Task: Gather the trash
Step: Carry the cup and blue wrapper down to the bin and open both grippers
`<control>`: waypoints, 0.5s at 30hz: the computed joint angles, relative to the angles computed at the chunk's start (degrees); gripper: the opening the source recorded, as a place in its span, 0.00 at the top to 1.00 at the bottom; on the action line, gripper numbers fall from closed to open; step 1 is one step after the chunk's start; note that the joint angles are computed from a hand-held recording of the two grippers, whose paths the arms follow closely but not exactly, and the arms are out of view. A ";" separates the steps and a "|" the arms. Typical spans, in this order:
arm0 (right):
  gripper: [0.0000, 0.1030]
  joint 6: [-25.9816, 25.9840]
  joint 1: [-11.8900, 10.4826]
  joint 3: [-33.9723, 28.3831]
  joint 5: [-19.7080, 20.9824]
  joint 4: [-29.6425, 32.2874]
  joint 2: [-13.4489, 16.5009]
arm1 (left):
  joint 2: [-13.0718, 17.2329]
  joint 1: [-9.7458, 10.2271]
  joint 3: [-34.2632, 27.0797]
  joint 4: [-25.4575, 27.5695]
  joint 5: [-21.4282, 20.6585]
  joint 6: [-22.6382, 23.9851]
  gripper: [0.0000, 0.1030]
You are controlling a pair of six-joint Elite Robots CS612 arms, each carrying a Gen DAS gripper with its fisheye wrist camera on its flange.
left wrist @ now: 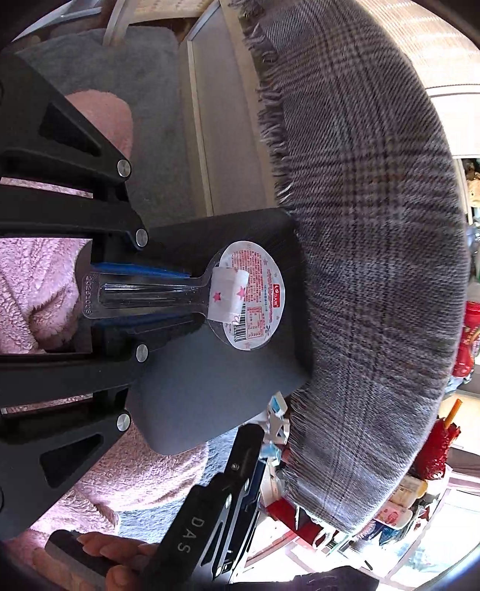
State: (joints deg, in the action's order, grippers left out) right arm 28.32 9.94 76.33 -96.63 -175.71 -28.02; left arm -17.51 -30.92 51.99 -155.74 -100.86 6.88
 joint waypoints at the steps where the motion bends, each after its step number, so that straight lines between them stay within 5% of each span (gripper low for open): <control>1: 0.74 0.02 -0.13 -0.42 0.47 0.35 0.25 | 0.29 -0.04 -0.60 0.61 0.01 0.02 0.84; 7: 0.68 1.38 -0.75 -2.00 3.03 1.19 1.40 | 2.26 -0.09 -4.59 5.86 -1.02 -0.59 0.81; 10: 0.31 2.69 -1.02 -2.20 3.16 1.34 1.70 | 2.81 -0.21 -5.55 6.76 -0.18 -0.49 0.64; 15: 0.24 3.74 -0.99 -1.54 1.17 0.37 1.42 | 2.66 -0.19 -5.68 6.44 1.11 -0.54 0.45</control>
State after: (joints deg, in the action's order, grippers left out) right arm 32.05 8.95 74.79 -95.47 -175.34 -26.60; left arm -14.84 -31.11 46.31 -149.30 -99.75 6.34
